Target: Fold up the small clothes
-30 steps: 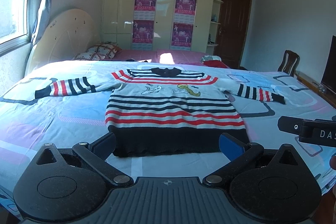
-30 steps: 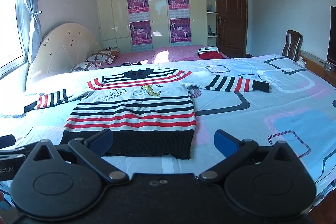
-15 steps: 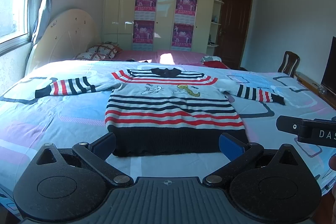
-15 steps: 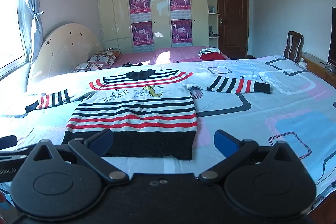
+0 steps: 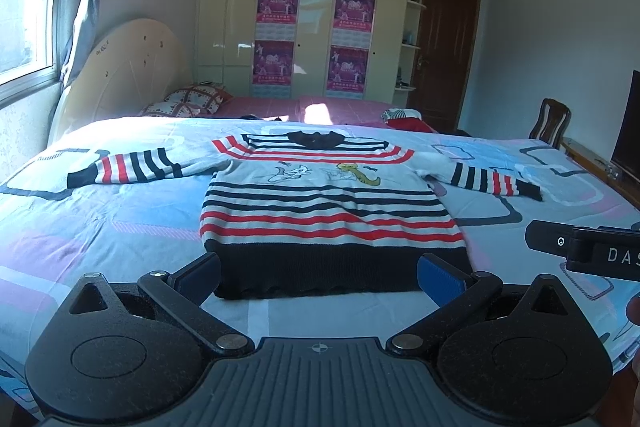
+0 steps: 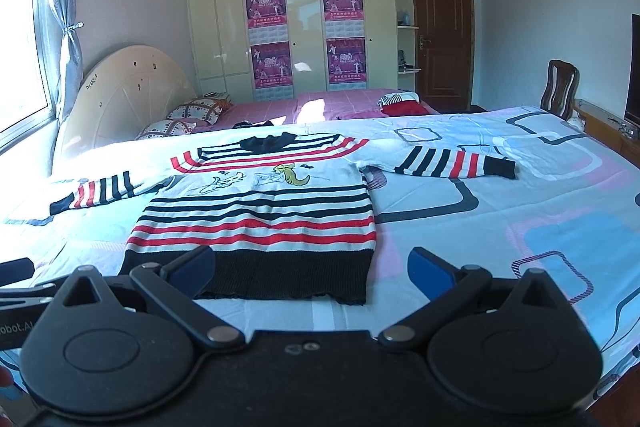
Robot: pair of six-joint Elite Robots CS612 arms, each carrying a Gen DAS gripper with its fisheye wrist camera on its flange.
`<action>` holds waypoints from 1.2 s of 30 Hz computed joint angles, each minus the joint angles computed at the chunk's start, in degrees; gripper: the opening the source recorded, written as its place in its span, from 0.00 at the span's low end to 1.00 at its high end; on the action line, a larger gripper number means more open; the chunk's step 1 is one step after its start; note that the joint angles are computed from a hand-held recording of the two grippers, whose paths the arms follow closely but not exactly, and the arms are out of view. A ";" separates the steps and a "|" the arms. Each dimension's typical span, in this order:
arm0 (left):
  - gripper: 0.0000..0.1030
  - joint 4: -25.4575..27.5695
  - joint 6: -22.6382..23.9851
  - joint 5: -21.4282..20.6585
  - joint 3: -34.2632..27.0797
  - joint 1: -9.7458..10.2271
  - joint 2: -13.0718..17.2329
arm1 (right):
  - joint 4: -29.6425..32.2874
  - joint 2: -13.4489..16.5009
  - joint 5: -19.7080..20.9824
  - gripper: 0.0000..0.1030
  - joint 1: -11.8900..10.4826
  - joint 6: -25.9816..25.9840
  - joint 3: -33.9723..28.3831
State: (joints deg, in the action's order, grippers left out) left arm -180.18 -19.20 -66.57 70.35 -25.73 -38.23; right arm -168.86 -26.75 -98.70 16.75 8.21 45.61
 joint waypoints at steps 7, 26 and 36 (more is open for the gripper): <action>1.00 -0.27 -0.17 -0.15 0.06 0.10 0.03 | -0.23 -0.04 -0.16 1.00 0.07 -0.01 0.12; 1.00 -0.08 -0.39 -0.38 0.59 0.38 -0.20 | 0.05 0.09 -0.66 1.00 0.31 0.28 -0.07; 1.00 1.92 0.55 -1.04 -5.29 0.95 2.74 | -0.57 0.69 -4.54 1.00 -0.59 3.06 -0.82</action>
